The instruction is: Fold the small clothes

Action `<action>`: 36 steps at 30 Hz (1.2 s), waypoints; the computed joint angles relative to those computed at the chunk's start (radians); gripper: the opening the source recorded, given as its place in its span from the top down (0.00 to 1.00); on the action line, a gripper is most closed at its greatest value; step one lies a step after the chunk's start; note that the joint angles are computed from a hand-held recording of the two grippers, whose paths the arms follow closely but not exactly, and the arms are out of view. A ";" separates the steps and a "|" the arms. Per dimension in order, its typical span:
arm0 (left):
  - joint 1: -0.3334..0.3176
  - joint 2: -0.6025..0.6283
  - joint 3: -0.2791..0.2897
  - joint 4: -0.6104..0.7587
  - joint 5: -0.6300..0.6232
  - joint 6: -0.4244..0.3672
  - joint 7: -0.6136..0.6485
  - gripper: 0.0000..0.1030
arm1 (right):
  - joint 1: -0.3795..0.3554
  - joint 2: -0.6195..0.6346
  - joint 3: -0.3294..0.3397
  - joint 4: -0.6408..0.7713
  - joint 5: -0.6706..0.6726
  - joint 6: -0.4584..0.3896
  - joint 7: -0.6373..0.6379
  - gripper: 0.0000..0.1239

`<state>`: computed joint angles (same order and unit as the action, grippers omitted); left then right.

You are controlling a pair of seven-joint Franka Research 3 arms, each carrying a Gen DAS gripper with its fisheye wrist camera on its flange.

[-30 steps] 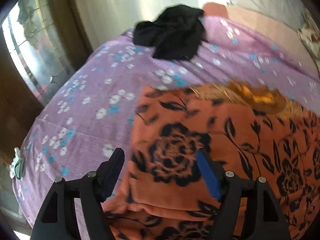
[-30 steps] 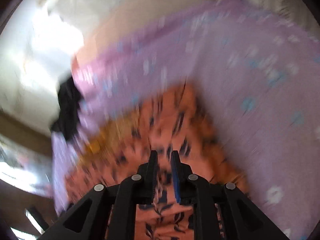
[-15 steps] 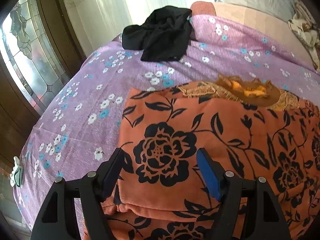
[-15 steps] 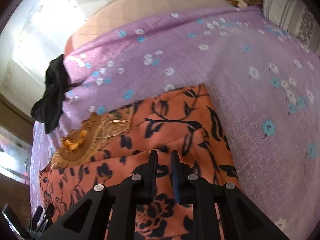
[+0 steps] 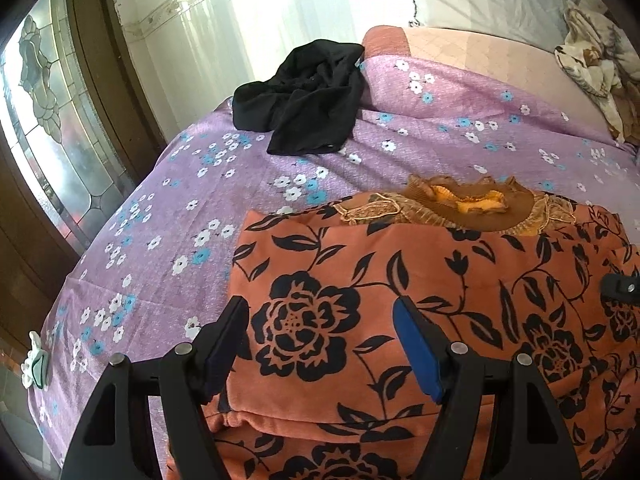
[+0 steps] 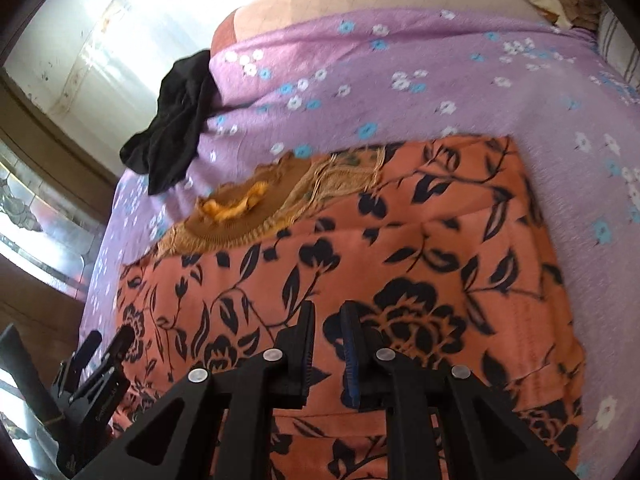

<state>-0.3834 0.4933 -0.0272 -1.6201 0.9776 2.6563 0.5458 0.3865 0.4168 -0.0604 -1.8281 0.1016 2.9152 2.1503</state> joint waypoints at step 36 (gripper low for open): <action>0.043 0.064 -0.053 0.032 -0.326 -0.073 0.199 0.00 | -0.081 -0.021 0.012 -0.033 0.063 -0.058 0.084 0.88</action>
<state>-0.3400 0.5575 -0.0799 -1.5883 0.6519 2.5835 0.7445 0.3059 0.3963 -0.0486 -1.8614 0.1647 2.8572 2.2344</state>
